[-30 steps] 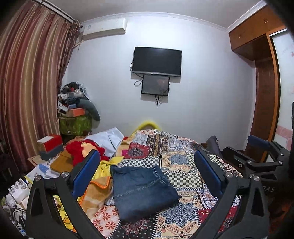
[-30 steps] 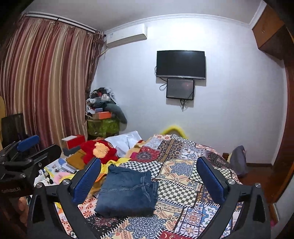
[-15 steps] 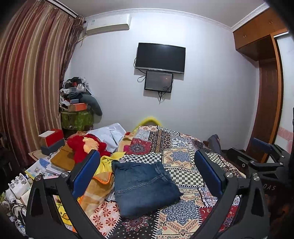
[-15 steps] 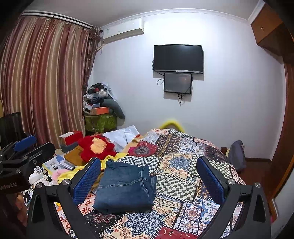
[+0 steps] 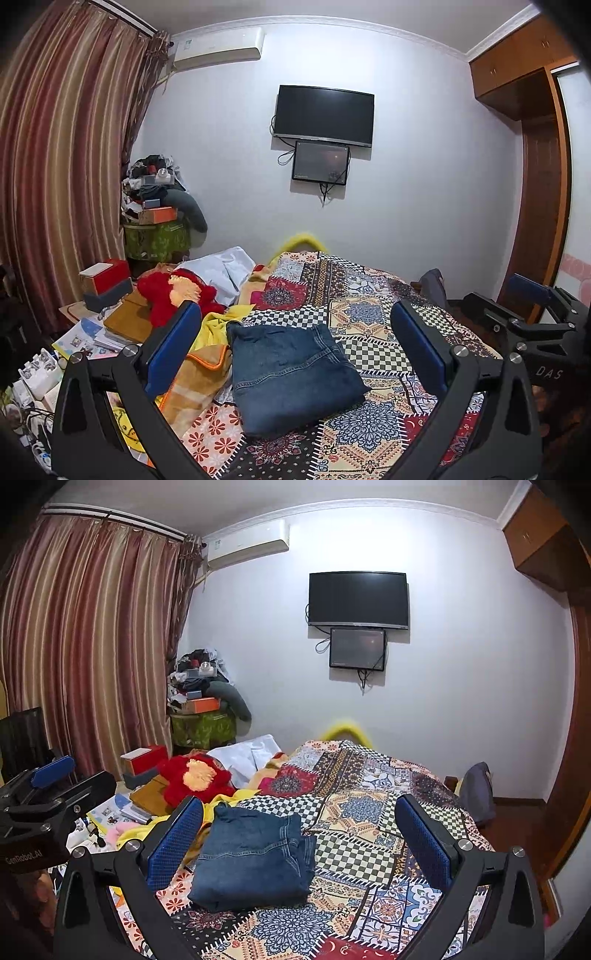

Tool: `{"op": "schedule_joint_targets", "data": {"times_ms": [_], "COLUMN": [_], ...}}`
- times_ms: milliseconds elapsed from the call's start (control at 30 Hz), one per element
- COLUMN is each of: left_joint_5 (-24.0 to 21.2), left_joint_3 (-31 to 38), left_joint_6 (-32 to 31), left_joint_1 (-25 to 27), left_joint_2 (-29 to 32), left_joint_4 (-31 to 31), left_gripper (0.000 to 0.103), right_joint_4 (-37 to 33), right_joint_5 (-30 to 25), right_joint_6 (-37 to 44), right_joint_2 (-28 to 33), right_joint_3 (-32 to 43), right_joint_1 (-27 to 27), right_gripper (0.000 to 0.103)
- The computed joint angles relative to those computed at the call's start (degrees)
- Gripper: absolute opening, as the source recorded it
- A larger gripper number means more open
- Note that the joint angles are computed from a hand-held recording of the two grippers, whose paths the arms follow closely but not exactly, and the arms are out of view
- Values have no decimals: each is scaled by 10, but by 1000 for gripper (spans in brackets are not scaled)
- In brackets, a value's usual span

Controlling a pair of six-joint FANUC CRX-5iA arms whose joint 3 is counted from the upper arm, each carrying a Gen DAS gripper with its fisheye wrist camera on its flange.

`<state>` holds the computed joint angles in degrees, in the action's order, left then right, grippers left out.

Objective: Fold large clothes

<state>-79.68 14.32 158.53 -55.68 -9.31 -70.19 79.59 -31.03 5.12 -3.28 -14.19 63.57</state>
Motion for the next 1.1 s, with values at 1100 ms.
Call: {"op": "schedule_joint_targets", "data": {"times_ms": [1100], "left_joint_5": [14], "left_joint_3": [-8], "left_joint_6": [-5], "left_joint_1": [2], "left_joint_2": [-4], "left_joint_4": [13], "left_gripper": [103], "right_joint_4": [0], "right_joint_5": [-4], "right_joint_6": [-6], "right_joint_2": [-4], "right_joint_3": [1], "right_joint_1": [7], "right_gripper": [103]}}
